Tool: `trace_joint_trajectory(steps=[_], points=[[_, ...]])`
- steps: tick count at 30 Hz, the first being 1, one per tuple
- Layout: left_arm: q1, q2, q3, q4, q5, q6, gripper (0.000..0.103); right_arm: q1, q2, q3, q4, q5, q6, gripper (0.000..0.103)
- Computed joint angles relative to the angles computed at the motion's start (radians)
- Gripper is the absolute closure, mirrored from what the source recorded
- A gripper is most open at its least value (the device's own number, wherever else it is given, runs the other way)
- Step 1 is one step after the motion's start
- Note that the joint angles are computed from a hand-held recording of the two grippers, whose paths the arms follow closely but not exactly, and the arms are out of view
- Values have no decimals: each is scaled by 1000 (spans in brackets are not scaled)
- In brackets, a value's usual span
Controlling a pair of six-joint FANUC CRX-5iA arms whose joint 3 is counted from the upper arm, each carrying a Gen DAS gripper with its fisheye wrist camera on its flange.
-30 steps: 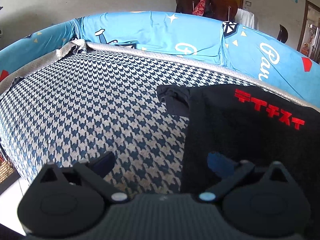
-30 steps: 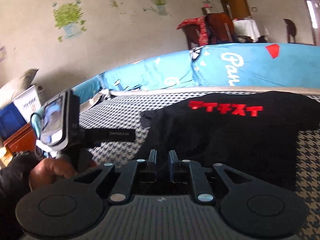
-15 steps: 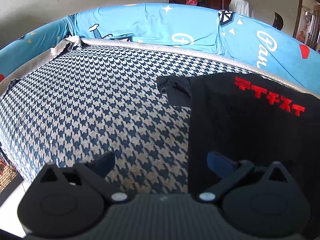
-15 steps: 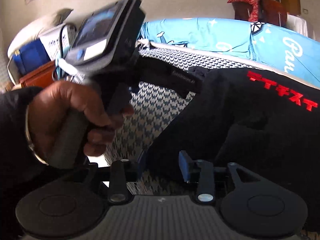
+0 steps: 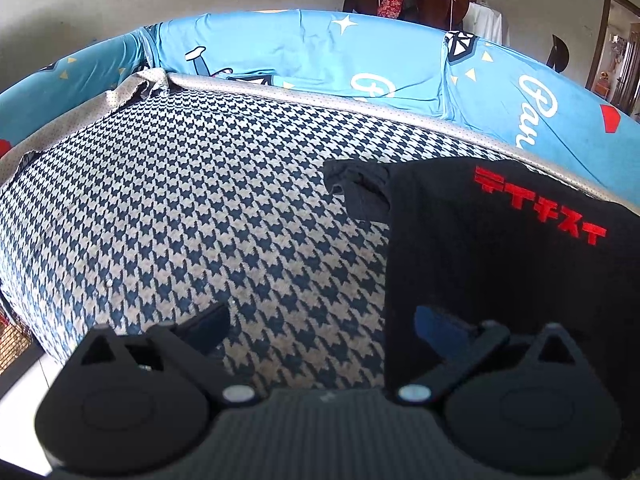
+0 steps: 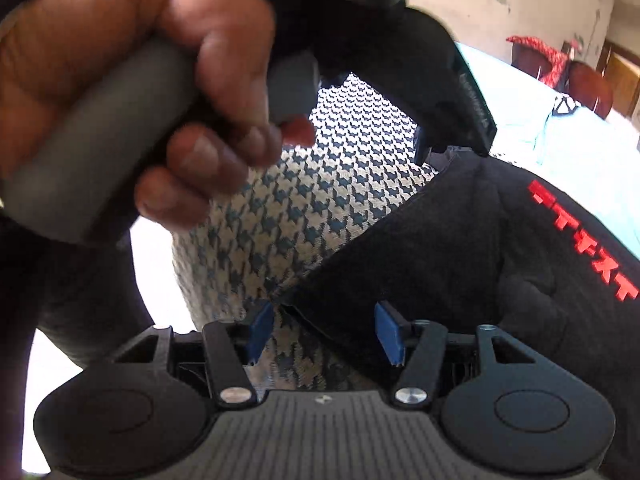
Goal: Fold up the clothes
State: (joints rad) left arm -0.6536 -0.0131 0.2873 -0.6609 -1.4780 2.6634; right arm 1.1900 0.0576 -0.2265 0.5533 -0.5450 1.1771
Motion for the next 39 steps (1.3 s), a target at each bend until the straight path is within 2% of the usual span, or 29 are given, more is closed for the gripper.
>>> trace_joint_trajectory(steps=[2,4,6,9,12,16,17,18,19,21,23,27,31,36,39], points=[[1,-5,-4,1,2,2,0,-2,3,-23,66,21,-51,56],[2,-11,-6,0,4,5,0,-6,3,-21,62,35,-60,77],[1,-17,-5,-4,3,5,0,-7,5,-16,68,38,-82,88],[-7,-28,2,-28,-7,10,0,-15,10,17,-8,43,-65,93],[-23,-44,11,-71,-27,22,0,-36,1,89,-270,87,89,93],[-59,-59,32,-164,-86,42,0,-114,11,248,-782,51,451,93],[-68,-60,38,-186,-102,48,0,-134,15,271,-868,42,503,92],[-76,-61,41,-207,-117,54,0,-141,16,277,-900,52,519,89],[-82,-62,42,-222,-128,57,0,-136,16,270,-881,66,503,88],[-81,-59,45,-223,-137,46,0,-109,16,237,-740,91,396,80],[-75,-54,46,-206,-129,31,0,-96,12,214,-654,88,332,80],[-79,-36,47,-182,-105,-3,0,-97,7,204,-586,45,252,80],[-85,-9,54,-154,-78,-47,0,-102,-20,156,-504,56,165,80],[-77,23,49,-91,-33,-90,0,-85,-82,45,-258,60,-107,80],[-77,44,50,-64,-19,-114,0,-87,-120,-3,-167,39,-225,79]])
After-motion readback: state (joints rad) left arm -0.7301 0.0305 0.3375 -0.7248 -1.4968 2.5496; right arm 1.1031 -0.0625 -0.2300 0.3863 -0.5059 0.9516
